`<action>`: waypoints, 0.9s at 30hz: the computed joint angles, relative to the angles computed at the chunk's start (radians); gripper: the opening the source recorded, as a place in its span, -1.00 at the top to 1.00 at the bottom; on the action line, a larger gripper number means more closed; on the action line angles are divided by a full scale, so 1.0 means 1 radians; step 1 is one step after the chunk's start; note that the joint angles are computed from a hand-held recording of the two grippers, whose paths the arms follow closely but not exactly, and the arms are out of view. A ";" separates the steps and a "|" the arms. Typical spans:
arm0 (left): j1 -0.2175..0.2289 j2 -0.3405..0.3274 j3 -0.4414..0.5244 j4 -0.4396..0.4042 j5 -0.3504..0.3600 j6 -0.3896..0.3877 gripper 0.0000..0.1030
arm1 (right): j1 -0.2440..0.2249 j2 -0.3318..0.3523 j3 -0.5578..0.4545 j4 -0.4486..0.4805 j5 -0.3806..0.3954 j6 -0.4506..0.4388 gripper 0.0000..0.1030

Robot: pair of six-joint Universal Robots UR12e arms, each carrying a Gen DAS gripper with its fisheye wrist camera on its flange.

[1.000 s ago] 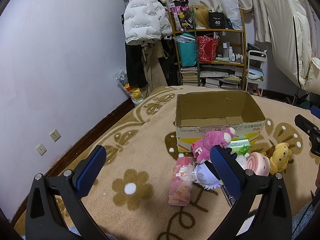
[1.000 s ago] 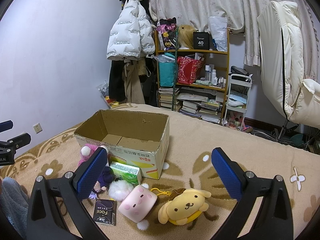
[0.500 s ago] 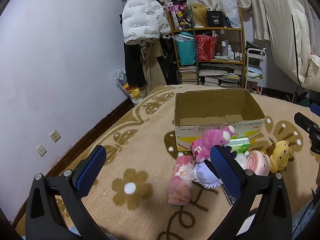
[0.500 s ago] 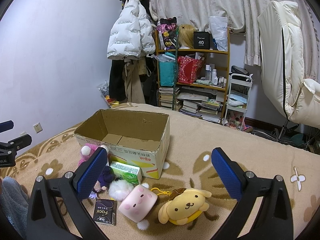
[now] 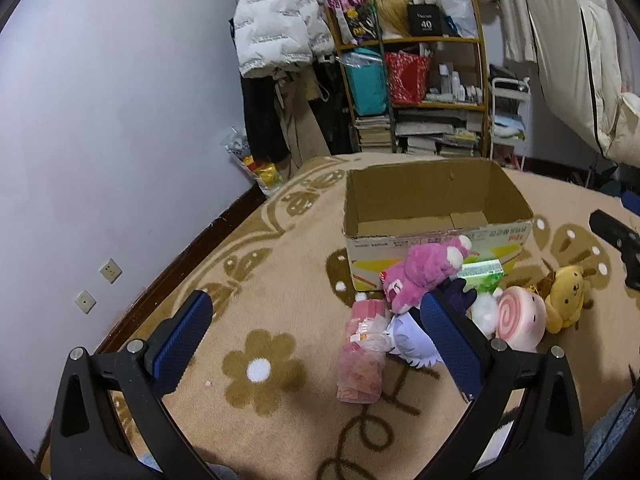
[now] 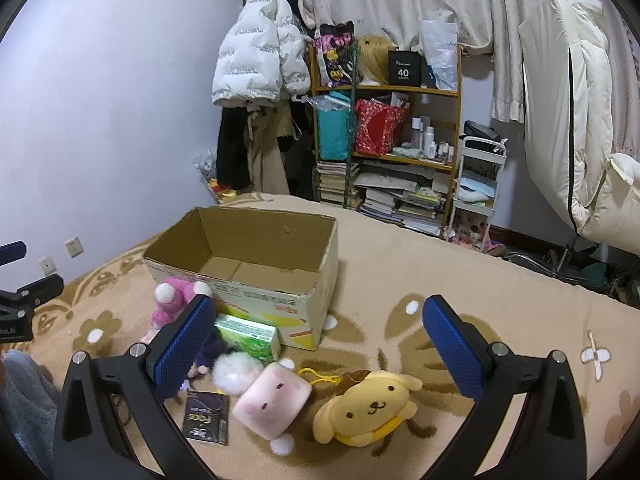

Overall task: Organize soft objects
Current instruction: 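Move left tool to the pink bear plush while right tool approaches the yellow dog plush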

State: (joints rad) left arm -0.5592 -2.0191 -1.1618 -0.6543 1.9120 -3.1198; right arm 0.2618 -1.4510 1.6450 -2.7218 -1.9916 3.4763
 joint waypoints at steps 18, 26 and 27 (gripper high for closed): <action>0.003 -0.066 0.133 -0.123 -0.059 -0.036 -0.99 | -0.078 0.010 -0.025 0.211 0.141 0.126 -1.00; -0.001 -0.118 0.220 -0.190 -0.066 -0.009 -0.99 | -0.099 0.022 -0.029 0.251 0.201 0.150 -1.00; -0.002 -0.125 0.230 -0.199 -0.068 -0.005 -0.99 | -0.100 0.024 -0.029 0.256 0.205 0.150 -1.00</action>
State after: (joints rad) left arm -0.5612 -2.1441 -0.9323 -0.8537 1.8436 -3.1252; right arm 0.1616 -1.4270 1.6155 -2.4662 -1.7866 3.6267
